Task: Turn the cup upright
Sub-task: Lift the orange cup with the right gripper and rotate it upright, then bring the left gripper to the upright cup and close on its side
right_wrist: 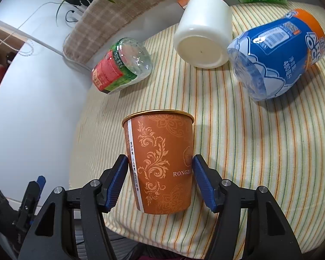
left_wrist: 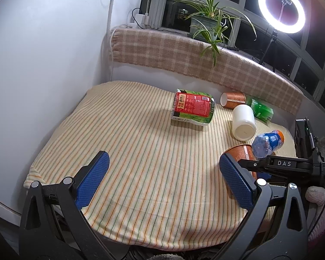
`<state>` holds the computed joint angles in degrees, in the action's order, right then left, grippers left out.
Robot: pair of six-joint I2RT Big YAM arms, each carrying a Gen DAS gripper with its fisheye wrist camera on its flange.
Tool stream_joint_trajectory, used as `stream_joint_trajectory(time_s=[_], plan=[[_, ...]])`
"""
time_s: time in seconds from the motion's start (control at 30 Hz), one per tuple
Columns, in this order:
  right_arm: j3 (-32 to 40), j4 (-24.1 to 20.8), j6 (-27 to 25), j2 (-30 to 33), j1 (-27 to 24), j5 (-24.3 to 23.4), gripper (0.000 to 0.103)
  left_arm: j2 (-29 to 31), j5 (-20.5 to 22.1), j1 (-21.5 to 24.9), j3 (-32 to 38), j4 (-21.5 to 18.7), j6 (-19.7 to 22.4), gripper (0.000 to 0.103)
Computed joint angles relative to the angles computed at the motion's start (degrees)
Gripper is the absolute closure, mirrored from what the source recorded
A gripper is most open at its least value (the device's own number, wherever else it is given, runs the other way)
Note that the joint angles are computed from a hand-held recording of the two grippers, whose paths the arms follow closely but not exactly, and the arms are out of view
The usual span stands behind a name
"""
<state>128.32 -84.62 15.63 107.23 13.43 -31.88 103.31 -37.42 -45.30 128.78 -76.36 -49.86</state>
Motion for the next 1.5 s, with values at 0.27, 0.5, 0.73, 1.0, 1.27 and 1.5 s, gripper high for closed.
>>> stream_joint_trajectory(time_s=[0.27,0.5,0.73,1.0,1.27,1.5], plan=[[-1.01,1.2,-4.49,-2.76,-0.99,-0.07,0.027,0.27,5.96,1.1,0.44,2.45,1.27,0.0],[-10.59,10.29,-7.11,-12.4,-3.61,5.38,0.027,2.23,23.22,4.17,2.34,7.26,0.94,0.0],[-20.47,15.1,-4.53,-20.69,-8.46,8.51,0.027,9.62,38.97,6.38,10.85,7.99,-1.31,0.005],[-25.35,15.71,-3.36,-24.91,-11.6,12.39,0.027,17.85,48.6,7.88,20.6,5.39,-4.77,0.017],[-27.07,15.88,-2.1,-25.27,-12.93,11.49,0.027,22.27,52.97,8.84,25.59,3.85,-7.1,0.019],[-27.67,15.94,-1.84,-25.3,-13.12,11.47,0.027,26.82,54.96,9.29,32.83,0.9,-7.69,0.021]])
